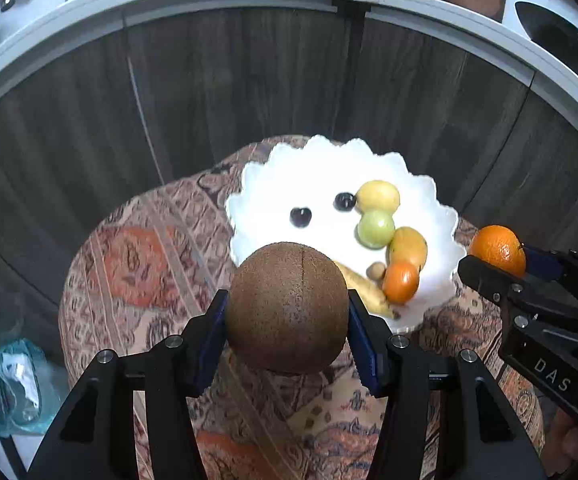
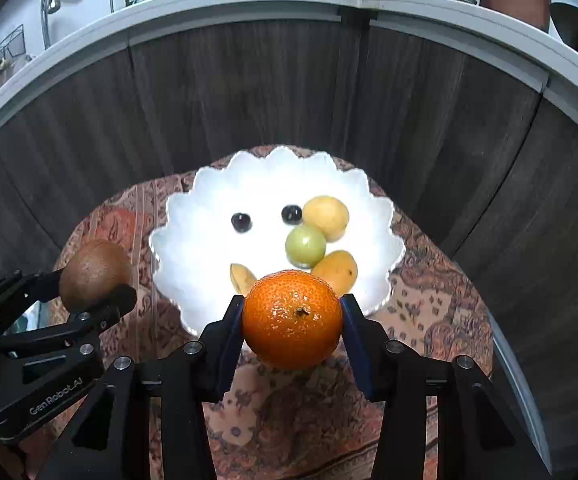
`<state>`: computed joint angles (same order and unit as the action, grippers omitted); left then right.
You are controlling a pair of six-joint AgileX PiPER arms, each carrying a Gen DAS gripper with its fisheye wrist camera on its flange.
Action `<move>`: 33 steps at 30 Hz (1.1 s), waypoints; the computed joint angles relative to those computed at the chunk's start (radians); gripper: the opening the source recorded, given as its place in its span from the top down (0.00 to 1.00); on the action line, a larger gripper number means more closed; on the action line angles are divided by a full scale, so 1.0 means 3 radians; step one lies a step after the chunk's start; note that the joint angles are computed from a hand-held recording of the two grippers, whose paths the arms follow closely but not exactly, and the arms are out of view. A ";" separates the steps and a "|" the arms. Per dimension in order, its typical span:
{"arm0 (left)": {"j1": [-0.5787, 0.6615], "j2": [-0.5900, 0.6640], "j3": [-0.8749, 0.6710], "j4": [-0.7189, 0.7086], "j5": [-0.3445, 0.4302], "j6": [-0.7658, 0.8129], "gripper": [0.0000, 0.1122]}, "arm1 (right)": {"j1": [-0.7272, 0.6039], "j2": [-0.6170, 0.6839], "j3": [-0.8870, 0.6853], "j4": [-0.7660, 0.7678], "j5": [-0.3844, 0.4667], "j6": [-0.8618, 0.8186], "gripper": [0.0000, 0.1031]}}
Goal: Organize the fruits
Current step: 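Lower kiwi and mandarin into the white bowl and open both tools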
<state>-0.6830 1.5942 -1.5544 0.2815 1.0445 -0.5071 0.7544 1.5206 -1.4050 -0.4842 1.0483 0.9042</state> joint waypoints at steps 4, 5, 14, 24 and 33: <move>0.0103 0.0192 -0.0306 -0.0095 0.0006 0.0192 0.51 | -0.0133 0.0087 -0.0137 0.0071 -0.0035 -0.0129 0.54; 0.0140 0.0245 -0.0379 -0.0143 -0.0008 0.0250 0.51 | -0.0172 0.0111 -0.0167 0.0098 -0.0050 -0.0163 0.54; 0.0406 0.0717 -0.0820 -0.0440 -0.0056 0.0620 0.51 | -0.0489 0.0428 -0.0479 0.0432 -0.0224 -0.0468 0.54; 0.0555 0.1045 -0.0949 -0.0656 -0.0113 0.0861 0.51 | -0.0619 0.0733 -0.0649 0.0650 -0.0280 -0.0686 0.54; 0.0584 0.1083 -0.0901 -0.0728 -0.0119 0.0893 0.45 | -0.0650 0.0802 -0.0669 0.0737 -0.0339 -0.0770 0.52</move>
